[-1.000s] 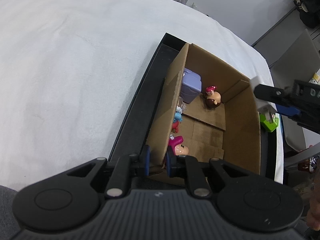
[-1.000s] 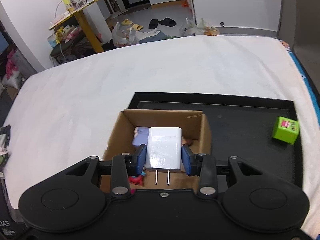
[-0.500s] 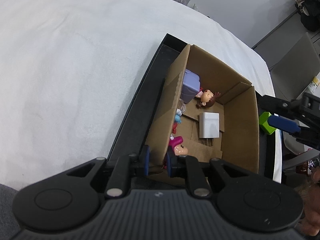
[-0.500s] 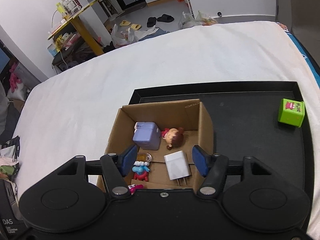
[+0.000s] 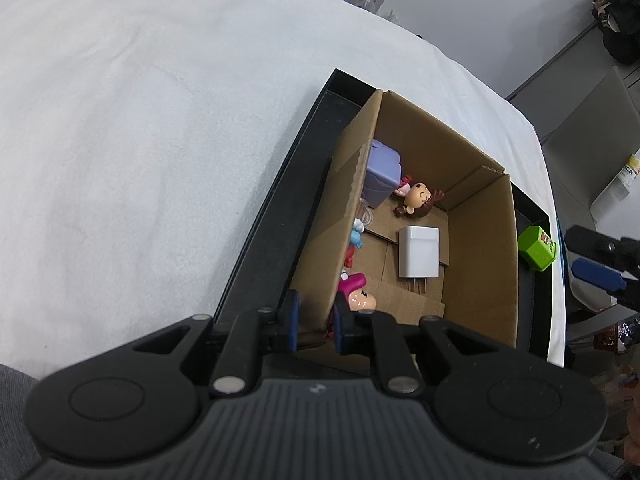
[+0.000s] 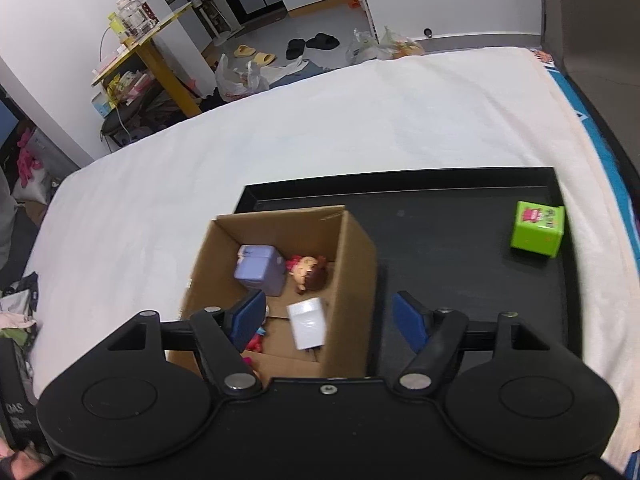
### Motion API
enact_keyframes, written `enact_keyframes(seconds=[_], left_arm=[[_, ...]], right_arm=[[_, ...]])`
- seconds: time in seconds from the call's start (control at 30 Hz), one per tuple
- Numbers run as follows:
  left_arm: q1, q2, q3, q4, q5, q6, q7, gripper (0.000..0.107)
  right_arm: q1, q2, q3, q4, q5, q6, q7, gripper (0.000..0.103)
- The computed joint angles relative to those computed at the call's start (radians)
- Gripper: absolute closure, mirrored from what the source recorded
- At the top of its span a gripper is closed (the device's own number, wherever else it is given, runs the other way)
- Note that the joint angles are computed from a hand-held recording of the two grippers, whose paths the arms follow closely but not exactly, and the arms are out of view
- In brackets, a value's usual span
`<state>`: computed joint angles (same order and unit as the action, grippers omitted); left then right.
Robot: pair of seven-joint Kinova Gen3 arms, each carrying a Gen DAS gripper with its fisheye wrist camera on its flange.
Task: Organize rigid objects
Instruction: 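Move the right gripper to the lime-green cube and close on it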
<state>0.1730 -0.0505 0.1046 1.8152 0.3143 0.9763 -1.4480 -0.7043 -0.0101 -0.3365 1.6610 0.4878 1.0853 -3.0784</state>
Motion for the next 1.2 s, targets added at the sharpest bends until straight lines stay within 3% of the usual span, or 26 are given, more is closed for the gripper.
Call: enact_keyframes(seconds=[0.6, 0.93, 1.2], left_arm=[[0.015, -0.004, 0.014, -0.002, -0.041, -0.009, 0.049, 0.092], [0.031, -0.006, 0.024, -0.003, -0.073, -0.019, 0.081, 0.093], [0.039, -0.008, 0.025, 0.0, -0.083, -0.024, 0.091, 0.093]], right_arm=[[0.099, -0.112, -0.02, 0.143, -0.08, -0.02, 0.064, 0.022], [0.207, -0.191, -0.049, 0.272, -0.094, -0.109, 0.082, 0.022], [0.294, -0.226, -0.016, 0.352, -0.131, -0.201, 0.117, 0.022]])
